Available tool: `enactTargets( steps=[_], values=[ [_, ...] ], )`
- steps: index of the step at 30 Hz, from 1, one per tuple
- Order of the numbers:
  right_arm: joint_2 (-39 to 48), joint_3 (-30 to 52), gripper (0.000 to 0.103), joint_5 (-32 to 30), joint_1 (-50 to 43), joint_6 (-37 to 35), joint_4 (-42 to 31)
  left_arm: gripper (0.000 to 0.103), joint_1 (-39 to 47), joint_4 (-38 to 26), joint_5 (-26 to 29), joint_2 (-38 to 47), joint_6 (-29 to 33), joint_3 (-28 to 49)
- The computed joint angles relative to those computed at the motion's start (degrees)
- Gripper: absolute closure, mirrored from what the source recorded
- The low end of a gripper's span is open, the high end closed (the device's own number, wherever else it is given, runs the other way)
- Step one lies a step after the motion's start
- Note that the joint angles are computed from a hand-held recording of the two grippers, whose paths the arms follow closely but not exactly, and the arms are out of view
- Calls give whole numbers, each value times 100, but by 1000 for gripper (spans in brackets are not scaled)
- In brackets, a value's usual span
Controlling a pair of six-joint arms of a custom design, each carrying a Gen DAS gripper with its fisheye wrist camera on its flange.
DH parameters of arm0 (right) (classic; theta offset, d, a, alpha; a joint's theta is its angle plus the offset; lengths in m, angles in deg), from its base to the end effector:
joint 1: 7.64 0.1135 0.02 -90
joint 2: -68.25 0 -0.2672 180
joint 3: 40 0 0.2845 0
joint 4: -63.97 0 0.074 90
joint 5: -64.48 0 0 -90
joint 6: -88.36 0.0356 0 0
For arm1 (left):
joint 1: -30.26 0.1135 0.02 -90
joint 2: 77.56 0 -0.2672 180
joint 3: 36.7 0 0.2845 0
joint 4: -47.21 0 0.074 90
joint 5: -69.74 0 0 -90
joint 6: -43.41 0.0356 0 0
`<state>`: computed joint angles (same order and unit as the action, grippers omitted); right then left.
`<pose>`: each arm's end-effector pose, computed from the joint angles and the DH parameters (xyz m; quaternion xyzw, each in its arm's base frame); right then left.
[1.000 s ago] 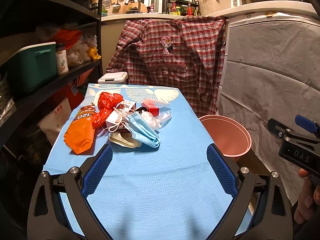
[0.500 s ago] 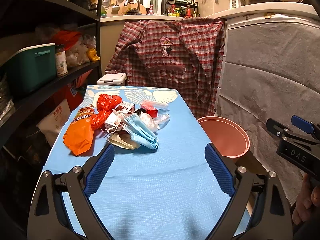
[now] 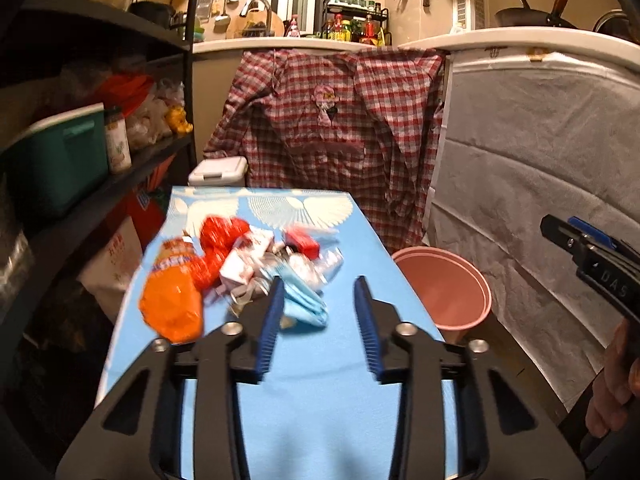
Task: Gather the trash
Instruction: 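Grasp the red plastic bag with the left tool while the right tool grasps the blue mask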
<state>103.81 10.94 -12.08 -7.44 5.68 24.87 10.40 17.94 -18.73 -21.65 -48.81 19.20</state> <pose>0.1764 -0.0077 0.3007 0.1155 0.8260 -0.0622 0.5482 0.2351 -0.0859 0.2811 0.1390 0.8516 -0.1081 0.4938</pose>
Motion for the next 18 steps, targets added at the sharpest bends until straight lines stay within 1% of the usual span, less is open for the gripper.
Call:
enactTargets(
  steps=[1,4,5,6,8,10,12,13,15,18],
  values=[
    [46,87,56,-11,100,-53,107,75,118,-48,131,48,85,130],
    [301,296,56,41,400,-250,439,76,563,-120,540,321,477,653],
    [505,445,58,-50,453,-310,533,77,726,-129,737,461,627,832],
    [700,589,60,-176,473,-350,618,80,843,-105,858,574,750,955],
    [1047,863,64,-383,508,-416,796,81,1114,108,1032,853,1057,1206],
    [1454,1143,68,-658,529,-550,1062,85,1447,344,1333,1214,1182,1485],
    [1782,1316,72,-833,597,-701,1283,88,1684,418,1482,1582,1156,1773],
    [2030,1417,74,-1014,602,-769,1431,91,1855,501,1597,1853,1112,1952],
    [2424,1524,79,-1166,655,-838,1651,92,2098,612,1740,2267,977,2210],
    [2949,1423,81,-1511,690,-827,2163,92,2350,752,1779,2800,595,2421]
  ],
)
